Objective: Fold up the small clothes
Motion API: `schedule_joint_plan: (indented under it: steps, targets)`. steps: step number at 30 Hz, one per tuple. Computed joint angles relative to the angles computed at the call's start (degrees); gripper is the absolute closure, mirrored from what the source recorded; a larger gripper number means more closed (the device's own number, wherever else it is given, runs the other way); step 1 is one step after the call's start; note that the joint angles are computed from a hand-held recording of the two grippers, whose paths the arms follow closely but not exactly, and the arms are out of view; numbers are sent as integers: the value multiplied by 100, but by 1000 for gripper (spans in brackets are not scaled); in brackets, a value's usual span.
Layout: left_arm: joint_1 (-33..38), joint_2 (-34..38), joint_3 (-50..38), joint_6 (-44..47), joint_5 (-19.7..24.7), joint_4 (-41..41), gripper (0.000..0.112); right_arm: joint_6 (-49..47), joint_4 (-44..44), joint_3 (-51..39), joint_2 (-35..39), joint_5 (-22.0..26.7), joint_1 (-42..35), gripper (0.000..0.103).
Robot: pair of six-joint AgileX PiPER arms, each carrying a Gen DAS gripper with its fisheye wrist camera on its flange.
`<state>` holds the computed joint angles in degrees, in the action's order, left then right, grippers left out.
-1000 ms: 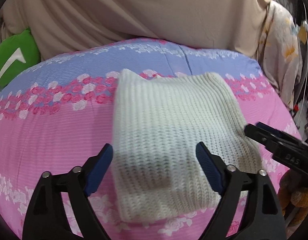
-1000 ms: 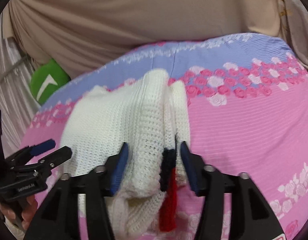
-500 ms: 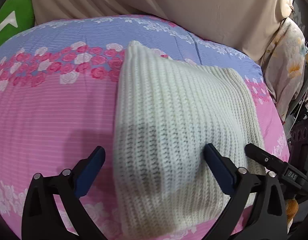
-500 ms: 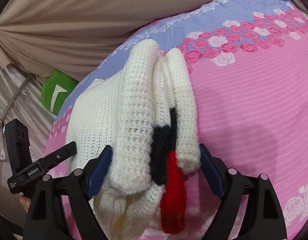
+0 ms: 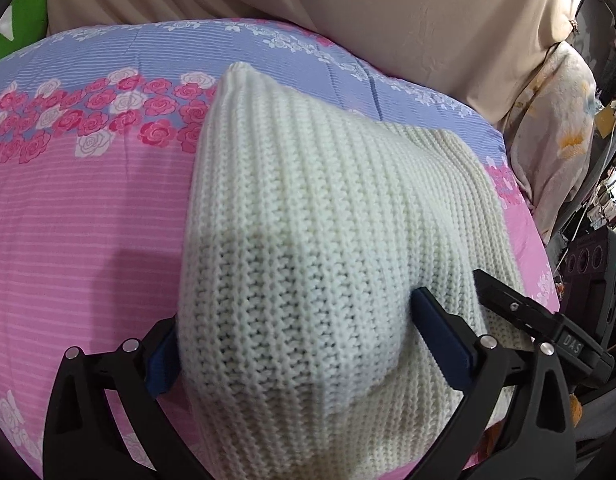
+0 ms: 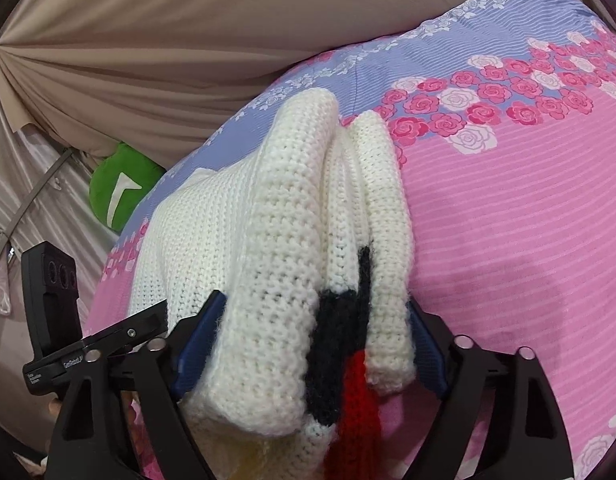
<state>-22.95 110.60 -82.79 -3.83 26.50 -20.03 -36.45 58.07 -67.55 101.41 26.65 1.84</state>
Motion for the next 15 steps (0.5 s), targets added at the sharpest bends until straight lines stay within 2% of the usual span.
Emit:
schedule_joint_plan:
  steps: [4,5,6,9,12,15]
  targets:
    - [0,-142,66,141,-26,-67,29,-497,538,185,-114,34,-82,49]
    - [18,-197,87,244,-26,-139,37,-493,550,235,-182,9,-63,53]
    - [37,-259,114,337,-19,-199,45,-523,608,275,-260,21,-58,55]
    - [93,-527,258,668,-3,-443,61,-675,865,387,-496,75,-59,57]
    - [156,-872,468,1381,27,-1042,67,-577,763,530,-885,10,71,58]
    - [68,-1331,716,1761,-60,-1245,68,-238,420,688,-1344,-164,306,58]
